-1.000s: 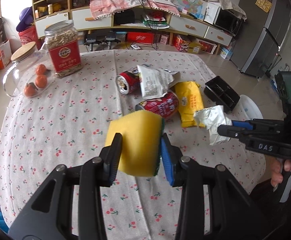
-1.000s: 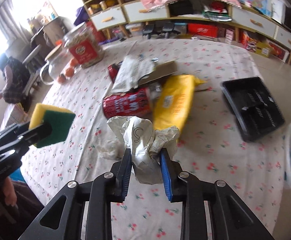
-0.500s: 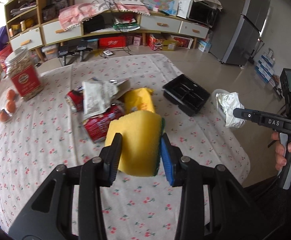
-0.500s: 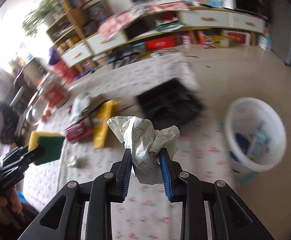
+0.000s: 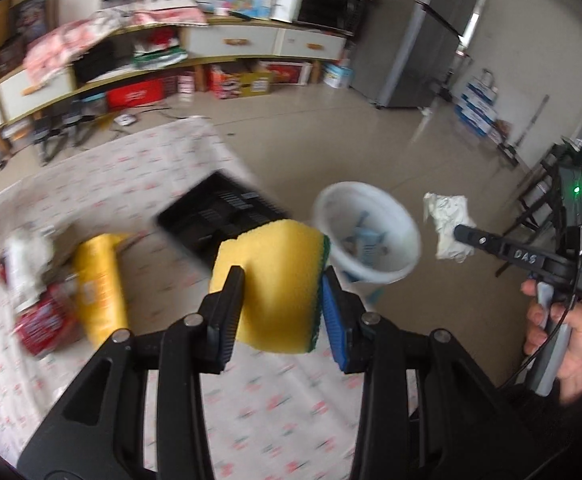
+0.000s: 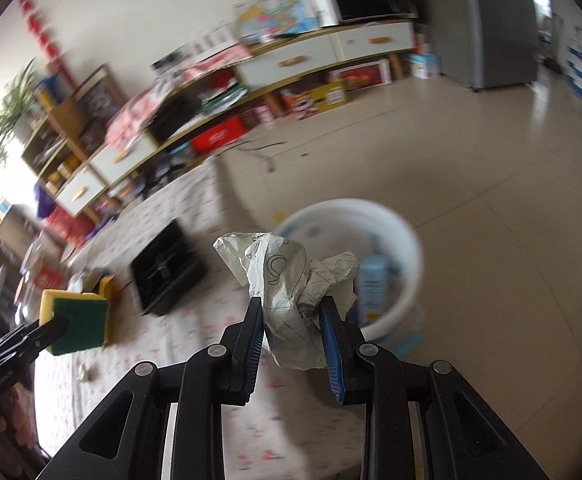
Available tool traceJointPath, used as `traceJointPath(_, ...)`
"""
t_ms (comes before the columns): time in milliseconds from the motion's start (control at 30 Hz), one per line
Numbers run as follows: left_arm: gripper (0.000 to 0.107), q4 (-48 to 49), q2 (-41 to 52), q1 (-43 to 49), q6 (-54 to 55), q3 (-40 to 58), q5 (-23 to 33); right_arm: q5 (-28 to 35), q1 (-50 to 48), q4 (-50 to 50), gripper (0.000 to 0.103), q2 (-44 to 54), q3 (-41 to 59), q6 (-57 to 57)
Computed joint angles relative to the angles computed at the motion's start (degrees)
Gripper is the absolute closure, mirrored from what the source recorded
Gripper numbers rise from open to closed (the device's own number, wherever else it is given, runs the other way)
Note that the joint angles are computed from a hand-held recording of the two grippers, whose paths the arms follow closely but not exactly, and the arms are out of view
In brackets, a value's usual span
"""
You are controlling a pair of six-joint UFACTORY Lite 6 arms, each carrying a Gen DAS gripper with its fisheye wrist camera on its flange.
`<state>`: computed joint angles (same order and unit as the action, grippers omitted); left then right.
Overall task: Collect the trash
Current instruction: 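Carry the sponge and tissue to the white bin and release both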
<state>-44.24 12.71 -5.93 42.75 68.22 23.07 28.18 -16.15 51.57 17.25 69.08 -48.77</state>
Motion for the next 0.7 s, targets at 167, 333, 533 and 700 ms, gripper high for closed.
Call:
traceJointPath(167,0.067,-1.2,11.6,-7.7,-2.2,12.6,0.7,2.1,-6.9,0.6,0.074,5.1,3.8,-2.5)
traceJointPath(333,0.067,-5.5,24.0,-11.2,-1.1,26.2,4.0,4.3,-11.1,0.5,0.074,8.8,7.6,-3.0)
traceJointPath(533,0.067,-2.1,36.1,-12.5,-8.1,41.0,7.8,5.4,-13.5,0.0,0.074,10.0,9.1,-3.9)
traceJointPath(700,0.040,-2.0,40.1,-11.9,-10.7,45.7,8.6,5.7,-13.1,0.0,0.074,10.6,10.0,-2.5)
